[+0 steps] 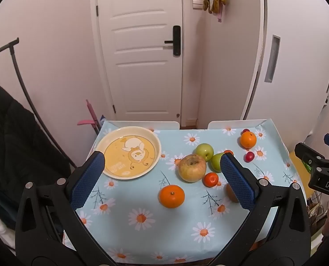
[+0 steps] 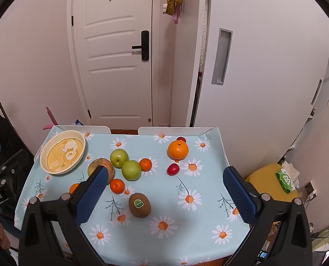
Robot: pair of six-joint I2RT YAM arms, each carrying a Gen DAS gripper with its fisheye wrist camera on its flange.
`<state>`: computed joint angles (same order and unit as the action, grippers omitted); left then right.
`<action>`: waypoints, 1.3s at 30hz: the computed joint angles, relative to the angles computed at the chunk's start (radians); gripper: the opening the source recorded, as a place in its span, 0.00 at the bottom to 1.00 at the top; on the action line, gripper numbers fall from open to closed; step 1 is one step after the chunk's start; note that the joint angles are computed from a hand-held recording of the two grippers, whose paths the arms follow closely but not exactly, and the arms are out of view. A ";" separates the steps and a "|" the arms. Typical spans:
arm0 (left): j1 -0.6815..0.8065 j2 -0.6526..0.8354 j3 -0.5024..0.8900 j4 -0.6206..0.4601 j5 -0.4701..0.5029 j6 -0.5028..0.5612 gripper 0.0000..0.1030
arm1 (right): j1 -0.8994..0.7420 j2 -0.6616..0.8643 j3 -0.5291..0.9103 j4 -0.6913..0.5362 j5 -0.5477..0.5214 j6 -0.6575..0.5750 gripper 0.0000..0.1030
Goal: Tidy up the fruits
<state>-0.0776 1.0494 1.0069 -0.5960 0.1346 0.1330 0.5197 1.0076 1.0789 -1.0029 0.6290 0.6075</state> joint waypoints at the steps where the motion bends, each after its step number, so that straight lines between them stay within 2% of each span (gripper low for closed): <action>1: -0.001 0.001 0.002 -0.001 0.000 0.000 1.00 | 0.000 0.000 0.000 0.000 0.000 0.000 1.00; 39: 0.000 0.001 0.000 0.001 0.000 -0.001 1.00 | -0.002 0.003 0.001 0.005 -0.003 -0.001 1.00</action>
<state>-0.0774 1.0508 1.0069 -0.5945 0.1346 0.1321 0.5173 1.0105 1.0795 -0.9979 0.6257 0.6063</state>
